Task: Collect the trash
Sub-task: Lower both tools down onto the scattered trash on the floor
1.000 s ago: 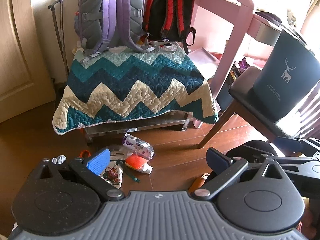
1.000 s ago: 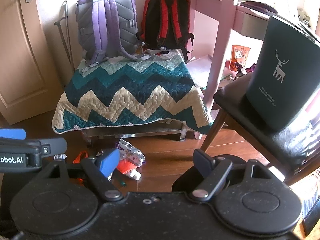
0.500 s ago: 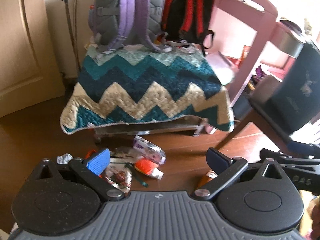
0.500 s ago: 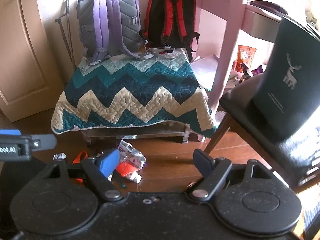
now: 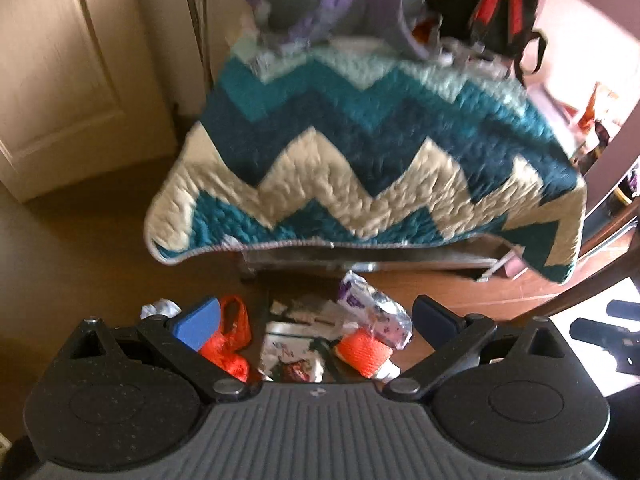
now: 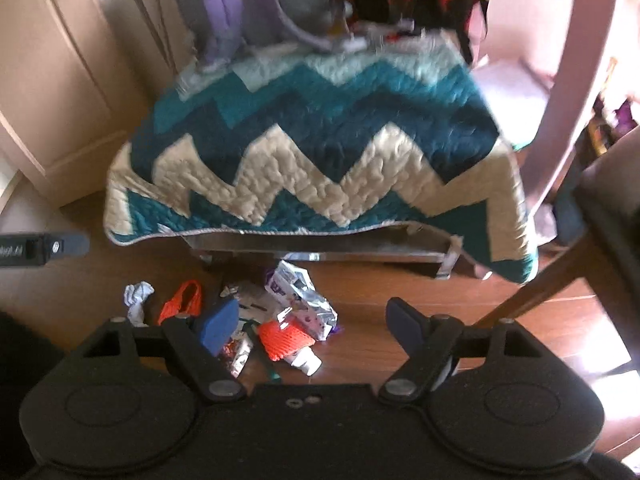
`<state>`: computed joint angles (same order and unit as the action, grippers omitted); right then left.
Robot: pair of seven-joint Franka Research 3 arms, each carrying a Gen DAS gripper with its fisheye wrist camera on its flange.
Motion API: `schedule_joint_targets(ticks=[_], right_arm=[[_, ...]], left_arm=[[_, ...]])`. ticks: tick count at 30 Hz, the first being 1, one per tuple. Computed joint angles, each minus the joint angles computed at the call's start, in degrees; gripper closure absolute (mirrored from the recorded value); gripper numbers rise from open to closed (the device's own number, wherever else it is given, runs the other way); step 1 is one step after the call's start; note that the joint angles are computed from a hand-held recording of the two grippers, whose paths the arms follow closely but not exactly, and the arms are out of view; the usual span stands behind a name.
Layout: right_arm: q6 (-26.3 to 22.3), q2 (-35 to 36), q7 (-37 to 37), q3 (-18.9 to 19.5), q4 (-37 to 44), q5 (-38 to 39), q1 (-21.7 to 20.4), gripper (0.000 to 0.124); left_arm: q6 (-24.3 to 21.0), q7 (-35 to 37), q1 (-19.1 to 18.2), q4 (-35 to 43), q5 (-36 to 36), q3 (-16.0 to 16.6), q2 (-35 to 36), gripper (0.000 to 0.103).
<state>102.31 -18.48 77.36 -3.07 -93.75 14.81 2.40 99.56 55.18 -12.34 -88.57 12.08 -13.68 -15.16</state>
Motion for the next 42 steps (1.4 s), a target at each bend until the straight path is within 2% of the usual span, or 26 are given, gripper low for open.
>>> schedule_joint_targets(ticks=[3,7,13,18,27,36,42], right_arm=[[1.81,3.54,-2.76,-0.55,-0.70,2.00,0.62,0.043],[3.89,7.82,-8.33,-0.24,-2.11,3.20,1.34,0.043],[5.30,14.23,-13.70,0.88,-3.59,2.94,2.09,0.044],[6.44,18.47,-19.25,1.70,-4.10,2.68,2.81,0.044],[8.98,23.74,-25.13,2.45,-5.51,-1.25,3.83,0.044],[10.72,29.15,-27.97,3.18,-4.78,-2.77,4.93,0.044],[12.49,31.59,-31.72,3.68,-4.56,-3.85,5.92,0.044]], left_arm=[[2.06,-0.42,0.14,-2.28,-1.33,0.64,1.92,0.000],[1.97,-1.23,0.55,-2.90,-3.84,1.47,6.16,0.000],[0.62,-8.53,1.55,-1.34,-7.30,2.22,14.34,0.000],[2.17,-13.42,2.14,-2.31,-9.51,2.65,19.48,0.000],[12.36,-20.72,5.72,-10.81,-20.02,3.94,22.25,0.000],[17.96,-24.65,7.74,-14.37,-25.09,4.00,25.40,0.001],[18.45,-25.69,8.35,-13.69,-25.02,3.75,28.21,0.001]])
